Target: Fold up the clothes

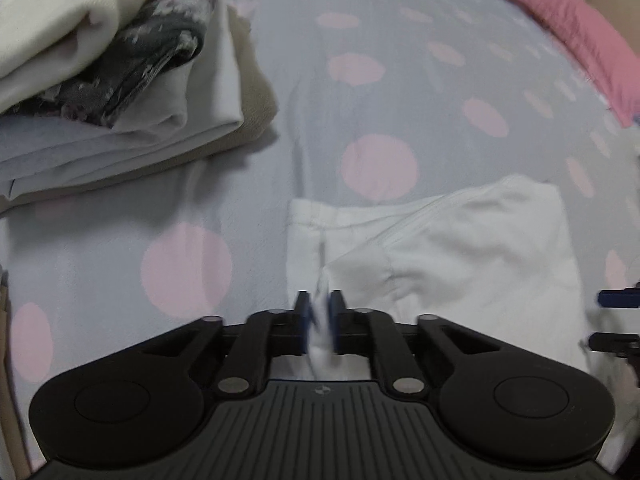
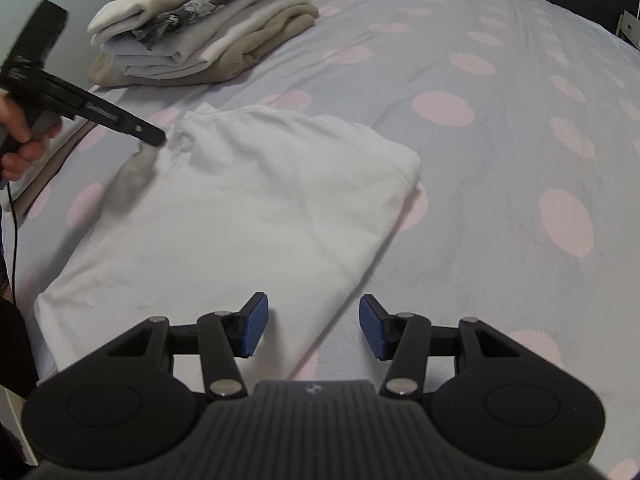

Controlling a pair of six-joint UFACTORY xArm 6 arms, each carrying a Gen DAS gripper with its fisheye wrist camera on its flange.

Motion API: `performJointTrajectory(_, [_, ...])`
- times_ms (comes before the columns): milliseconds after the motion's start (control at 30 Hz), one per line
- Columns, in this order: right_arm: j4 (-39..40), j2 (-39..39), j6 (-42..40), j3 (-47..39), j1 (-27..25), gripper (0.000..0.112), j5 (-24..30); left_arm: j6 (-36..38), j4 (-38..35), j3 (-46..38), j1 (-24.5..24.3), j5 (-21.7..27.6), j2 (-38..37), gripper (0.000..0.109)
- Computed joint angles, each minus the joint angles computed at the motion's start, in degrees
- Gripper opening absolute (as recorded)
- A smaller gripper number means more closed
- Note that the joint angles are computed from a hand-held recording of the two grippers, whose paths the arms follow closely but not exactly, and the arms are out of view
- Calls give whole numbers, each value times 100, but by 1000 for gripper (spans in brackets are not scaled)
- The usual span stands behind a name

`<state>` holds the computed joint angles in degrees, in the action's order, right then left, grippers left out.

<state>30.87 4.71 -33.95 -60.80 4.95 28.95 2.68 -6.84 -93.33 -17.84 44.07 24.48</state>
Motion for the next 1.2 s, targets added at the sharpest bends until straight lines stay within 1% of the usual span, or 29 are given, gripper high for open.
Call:
performJointTrajectory(100, [-22, 6, 17, 12, -22, 54, 8, 557, -460, 214, -55, -199, -195, 2])
performJointTrajectory(167, [-33, 6, 28, 16, -20, 54, 13, 1132, -928, 376, -106, -312, -331, 2])
performJointTrajectory(200, [-38, 10, 28, 13, -16, 54, 16, 1471, -1209, 425, -140, -320, -377, 2])
performJointTrajectory(267, [-48, 25, 11, -1, -5, 54, 16, 2044, -1626, 470, -209, -154, -450, 2])
performJointTrajectory(300, [-60, 29, -5, -6, 5, 54, 8, 2301, -1768, 504, -250, -91, -476, 2])
performJointTrajectory(400, [-111, 11, -30, 23, 27, 54, -41, 2443, -1714, 549, -345, -39, -469, 2])
performJointTrajectory(467, [-119, 10, -31, 31, 29, 54, -38, 2231, -1475, 569, -350, -164, -444, 3])
performJointTrajectory(567, [-126, 8, -30, 36, 27, 55, -30, 1665, -1106, 536, -284, -440, -391, 3])
performJointTrajectory(600, [-134, 9, -31, 34, 27, 55, -26, 1487, -999, 507, -254, -563, -349, 7])
performJointTrajectory(633, [-139, 8, -26, 32, 28, 55, -27, 1301, -884, 474, -224, -683, -304, 14])
performJointTrajectory(733, [-135, 11, -25, 23, 30, 55, -24, 834, -451, 359, -166, -918, -155, 28])
performJointTrajectory(767, [-141, 10, -18, 25, 35, 55, -31, 692, -312, 290, -155, -930, -81, 30])
performJointTrajectory(833, [-133, 0, -24, 39, 43, 55, -42, 479, -124, 143, -135, -927, 72, 37])
performJointTrajectory(900, [-123, -12, -38, 56, 51, 55, -60, 505, -247, 29, -110, -903, 196, 39])
performJointTrajectory(1000, [-159, -38, -42, 86, 59, 55, -100, 534, -549, -269, -69, -723, 437, 39])
performJointTrajectory(1100, [-172, -72, -69, 123, 70, 55, -156, 455, -685, -552, -48, -519, 662, 38])
performJointTrajectory(1167, [-172, -89, -95, 134, 77, 55, -197, 408, -688, -598, -48, -498, 704, 26])
performJointTrajectory(1200, [-178, -97, -110, 139, 78, 55, -219, 465, -750, -573, -56, -515, 678, 16])
